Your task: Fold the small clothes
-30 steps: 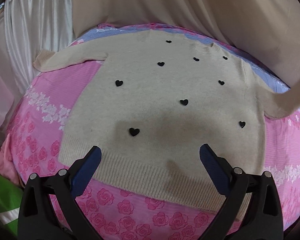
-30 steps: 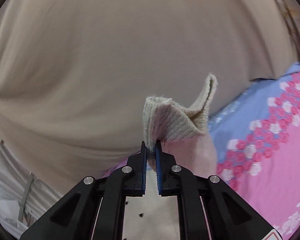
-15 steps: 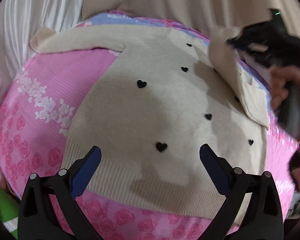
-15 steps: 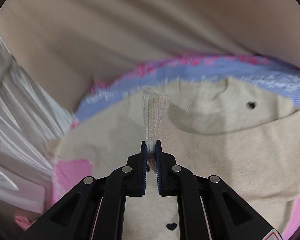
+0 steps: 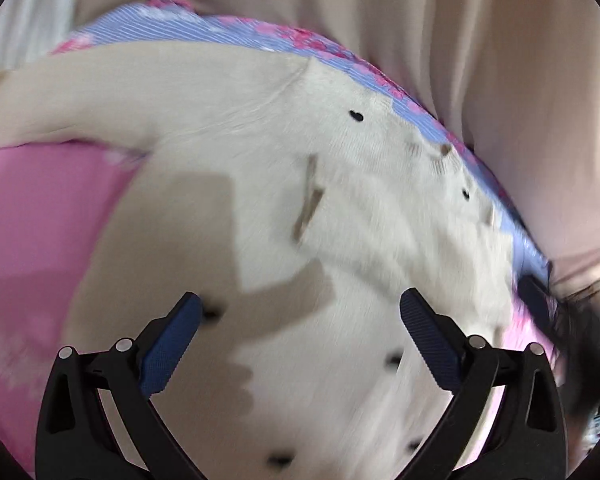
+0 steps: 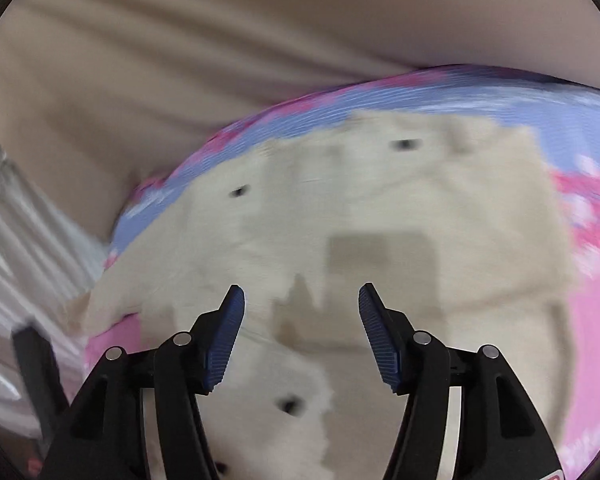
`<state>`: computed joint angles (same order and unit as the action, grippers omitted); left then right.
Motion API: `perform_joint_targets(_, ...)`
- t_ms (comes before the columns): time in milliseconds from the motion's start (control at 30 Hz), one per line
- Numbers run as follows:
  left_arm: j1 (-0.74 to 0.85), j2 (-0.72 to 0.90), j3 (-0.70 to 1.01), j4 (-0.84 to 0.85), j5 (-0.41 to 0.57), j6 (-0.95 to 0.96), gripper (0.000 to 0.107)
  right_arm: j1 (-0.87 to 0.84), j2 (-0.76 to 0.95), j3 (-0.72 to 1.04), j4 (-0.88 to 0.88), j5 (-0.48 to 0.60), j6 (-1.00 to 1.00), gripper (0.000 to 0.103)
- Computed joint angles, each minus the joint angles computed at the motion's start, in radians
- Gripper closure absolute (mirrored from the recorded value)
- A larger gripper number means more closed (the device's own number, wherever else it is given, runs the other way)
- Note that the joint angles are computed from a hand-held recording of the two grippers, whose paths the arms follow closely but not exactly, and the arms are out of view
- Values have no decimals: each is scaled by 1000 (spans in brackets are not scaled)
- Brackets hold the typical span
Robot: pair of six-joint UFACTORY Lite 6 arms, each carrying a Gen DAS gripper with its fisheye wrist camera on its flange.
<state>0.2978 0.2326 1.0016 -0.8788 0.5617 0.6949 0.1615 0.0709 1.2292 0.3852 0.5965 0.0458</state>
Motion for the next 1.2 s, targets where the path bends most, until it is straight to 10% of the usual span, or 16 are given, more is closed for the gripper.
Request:
perform_joint_targets(200,-98,349,336,6,14,-242,14,-315,-290,-336,-229,52,-12,44)
perform_joint_targets(367,-134,453,480,49,10,-324,96,-425,-135,-323,-158,-66,-185,44)
perform_joint_targets(800,-62,382,585,-83,92,-133,95,-418,213,-99,181,-181,-542,50)
perform_joint_targets(867,-82,397,577,-78,50,-110,104,-432,223,-86,248,-162,-618,90)
perform_joint_targets(1100,-77,374,571,12,-15,-211,107,-444,120,-135,309,-215,-717,83)
perform_joint_targets(1200,-61,323,446,20,-1,-262,90,-430,178,-135,177,-209,-600,83)
